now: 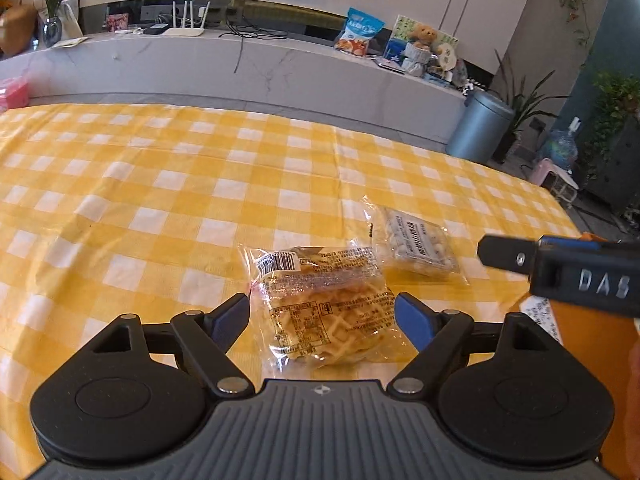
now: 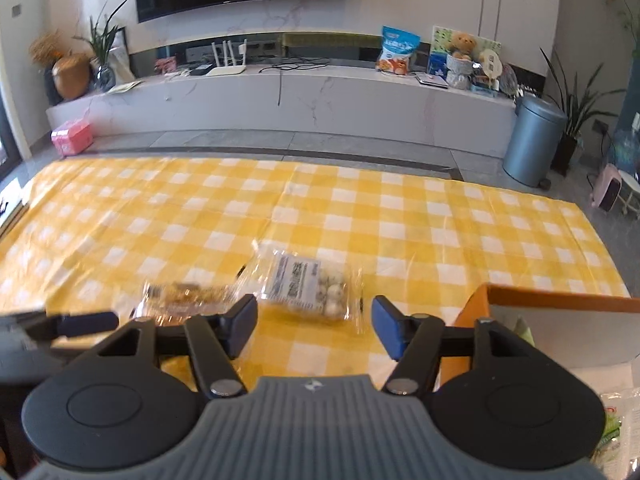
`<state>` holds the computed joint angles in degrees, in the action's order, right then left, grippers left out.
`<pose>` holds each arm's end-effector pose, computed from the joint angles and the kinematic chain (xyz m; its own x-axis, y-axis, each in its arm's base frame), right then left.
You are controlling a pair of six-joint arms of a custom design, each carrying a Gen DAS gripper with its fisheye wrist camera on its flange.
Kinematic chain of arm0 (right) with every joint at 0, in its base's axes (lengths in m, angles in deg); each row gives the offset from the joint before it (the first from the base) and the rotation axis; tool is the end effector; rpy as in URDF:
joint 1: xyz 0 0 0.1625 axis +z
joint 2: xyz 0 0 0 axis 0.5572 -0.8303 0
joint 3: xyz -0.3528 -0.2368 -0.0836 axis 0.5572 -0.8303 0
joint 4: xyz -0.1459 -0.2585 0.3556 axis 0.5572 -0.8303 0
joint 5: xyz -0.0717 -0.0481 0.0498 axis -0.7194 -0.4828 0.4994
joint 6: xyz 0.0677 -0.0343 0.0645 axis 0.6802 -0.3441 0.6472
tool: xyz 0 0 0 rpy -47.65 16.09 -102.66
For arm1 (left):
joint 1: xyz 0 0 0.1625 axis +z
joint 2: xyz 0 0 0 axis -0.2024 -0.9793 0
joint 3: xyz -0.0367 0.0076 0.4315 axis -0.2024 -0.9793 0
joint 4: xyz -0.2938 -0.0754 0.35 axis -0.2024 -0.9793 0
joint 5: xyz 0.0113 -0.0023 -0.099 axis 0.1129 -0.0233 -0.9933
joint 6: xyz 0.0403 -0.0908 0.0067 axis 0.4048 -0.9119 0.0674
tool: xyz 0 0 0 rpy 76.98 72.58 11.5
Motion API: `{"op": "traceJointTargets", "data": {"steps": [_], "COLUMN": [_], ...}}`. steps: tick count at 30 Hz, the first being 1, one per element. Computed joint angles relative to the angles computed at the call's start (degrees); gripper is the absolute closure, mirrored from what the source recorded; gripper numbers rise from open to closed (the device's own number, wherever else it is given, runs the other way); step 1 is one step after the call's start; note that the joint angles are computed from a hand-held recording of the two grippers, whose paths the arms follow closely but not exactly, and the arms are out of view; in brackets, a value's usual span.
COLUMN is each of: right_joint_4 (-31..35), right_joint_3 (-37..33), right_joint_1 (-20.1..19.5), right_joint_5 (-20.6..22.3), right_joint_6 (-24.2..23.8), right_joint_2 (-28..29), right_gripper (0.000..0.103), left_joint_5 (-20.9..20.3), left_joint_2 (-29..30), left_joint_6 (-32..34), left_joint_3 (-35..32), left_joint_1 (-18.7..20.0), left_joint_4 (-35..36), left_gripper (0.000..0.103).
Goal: Organize snacks
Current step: 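Grasp the waffle bag with the left gripper while the right gripper grasps the hawthorn-ball bag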
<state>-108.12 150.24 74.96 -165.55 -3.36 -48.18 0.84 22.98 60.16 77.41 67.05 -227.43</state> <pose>0.3318 -0.7011 0.0768 -0.6600 -0.4233 0.6206 -0.7033 0.6386 -0.3124 -0.1715 -0.6265 0.2153 -0.8250 -0.2370 -0.5130 0.2443 0.6691 -0.7019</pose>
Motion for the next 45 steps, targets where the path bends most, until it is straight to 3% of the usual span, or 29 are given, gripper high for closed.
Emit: {"op": "traceJointTargets", "data": {"steps": [5, 12, 16, 19, 23, 28, 33, 38, 41, 45], "right_joint_4": [0.5, 3.7, 10.0, 16.3, 20.6, 31.0, 34.5, 40.1, 41.7, 40.8], "right_joint_3": [-1.8, -4.1, -7.2, -10.3, -13.5, -19.4, -24.9, -30.4, -31.1, -29.1], "right_joint_1": [-0.3, -0.7, -0.7, -0.6, -0.4, -0.4, 0.2, 0.0, -0.4, -0.6], "right_joint_5": [-0.1, 0.9, 0.5, -0.8, -3.0, -3.2, -7.7, -10.9, -11.1, -10.2], "right_joint_6": [-1.8, -3.7, -5.8, -5.9, -9.3, -10.8, -15.4, -13.7, -10.1, -6.6], "right_joint_2": [1.2, 2.4, 3.2, 4.1, 5.8, 8.7, 13.0, 16.3, 16.6, 15.2], "right_gripper": [0.033, 0.029, 0.026, 0.025, 0.019, 0.019, 0.019, 0.018, 0.02, 0.042], "left_joint_5": [1.6, 6.4, 7.9, 7.0, 6.6, 4.1, 2.6, 1.5, 1.4, 1.3], "left_joint_2": [2.4, 5.7, 6.0, 5.3, 3.7, 1.4, 0.2, -0.5, -0.5, -0.8], "left_joint_6": [-2.5, -0.9, 0.9, 2.6, 3.7, 4.7, 5.4, 5.8, 5.7, 5.3], "left_joint_3": [-1.9, -4.4, -5.0, -5.0, -4.8, -4.0, -3.5, -3.0, -3.1, -2.5], "left_joint_1": [-0.2, -0.3, -0.2, 0.0, 0.6, 1.4, 1.8, 2.2, 2.3, 2.2], "left_joint_4": [1.3, 4.2, 5.9, 6.7, 8.7, 9.8, 10.2, 9.4, 9.3, 8.5], "left_gripper": [0.001, 0.0, 0.0, 0.0, 0.008, 0.011, 0.011, 0.011, 0.011, 0.011]}}
